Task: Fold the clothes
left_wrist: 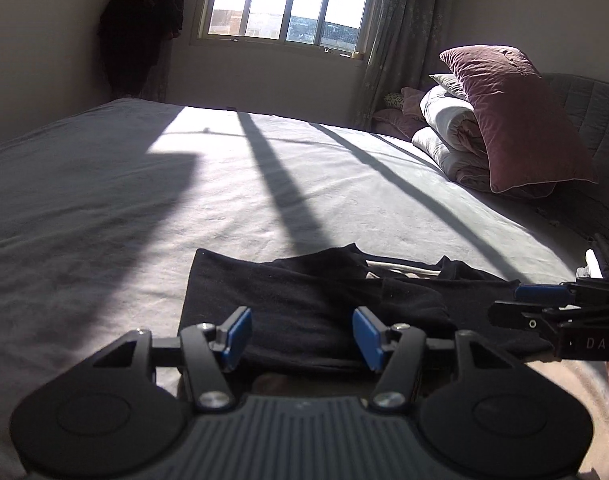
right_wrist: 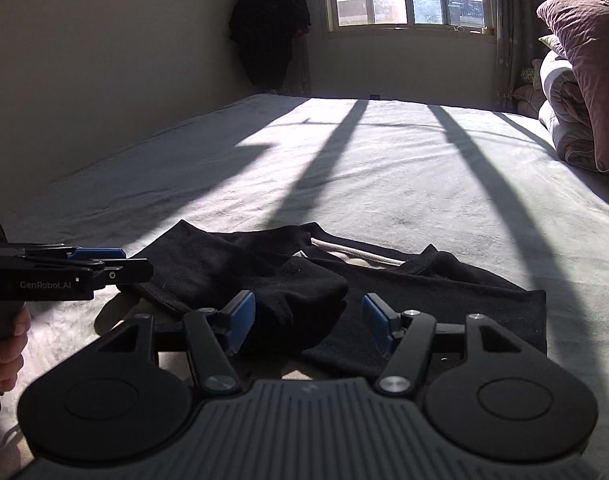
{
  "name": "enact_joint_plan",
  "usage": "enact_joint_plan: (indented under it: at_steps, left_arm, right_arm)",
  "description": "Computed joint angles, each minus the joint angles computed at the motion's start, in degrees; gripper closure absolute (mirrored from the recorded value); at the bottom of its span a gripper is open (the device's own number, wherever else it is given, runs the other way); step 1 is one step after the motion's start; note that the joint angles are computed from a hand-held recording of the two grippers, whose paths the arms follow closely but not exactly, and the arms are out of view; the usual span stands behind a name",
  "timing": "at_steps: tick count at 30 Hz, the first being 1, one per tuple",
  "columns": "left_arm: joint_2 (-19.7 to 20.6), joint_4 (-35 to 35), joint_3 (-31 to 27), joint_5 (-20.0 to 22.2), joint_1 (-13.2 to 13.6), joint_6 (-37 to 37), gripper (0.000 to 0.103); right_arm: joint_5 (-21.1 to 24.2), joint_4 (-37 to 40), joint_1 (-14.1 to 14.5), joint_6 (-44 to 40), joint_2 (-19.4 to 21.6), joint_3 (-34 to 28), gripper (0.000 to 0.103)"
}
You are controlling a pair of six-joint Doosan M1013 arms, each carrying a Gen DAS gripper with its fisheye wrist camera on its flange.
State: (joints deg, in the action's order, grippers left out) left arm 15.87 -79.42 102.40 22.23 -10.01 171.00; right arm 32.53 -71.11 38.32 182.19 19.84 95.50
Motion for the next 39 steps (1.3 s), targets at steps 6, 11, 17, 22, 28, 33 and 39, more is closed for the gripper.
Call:
enact_joint_plan:
  at_steps: [6,11,17,22,28,33,39]
  left_arm:
    - [1.43,15.1,-2.56,-2.96,0.79,-14.77,0.043]
    - [2.44,28.12,-4.48,-0.63,1.42,-25.39,0.022]
    - [4.57,34.8,-7.3,7.38,2.69,-33.74,0.018]
    - [4.93,33.9,-6.9,6.53,2.29,-32.66,0.017]
    - [5.03,27.92,-6.12,4.37,2.05,-27.35,0.017]
    - [5.32,21.6,-5.77,3.71,2.27,-24.13,0.018]
    - [5.75,12.39,-5.45,3.56,2.58,-21.22,0.019]
  right_arm:
    - [4.85,8.07,0.43,-19.74,5.68,-7.2,0.039]
    - [12.53,10.41,0.86,-31.87,9.79,-11.64,0.04]
    - [15.58,8.46,0.84,-32.13,10.97,-13.88,0.09]
    - [14.05,5.0,0.27,-25.56,9.35,-14.75,0.096]
    - [12.38,3.38,0.01,-23.38,8.24,-18.88,0.096]
    - [10.47,4.63,0.0,-23.81,8.61,-23.9,0.096]
    - [8.7,5.47,0.44,-25.92,10.06,-29.2,0.096]
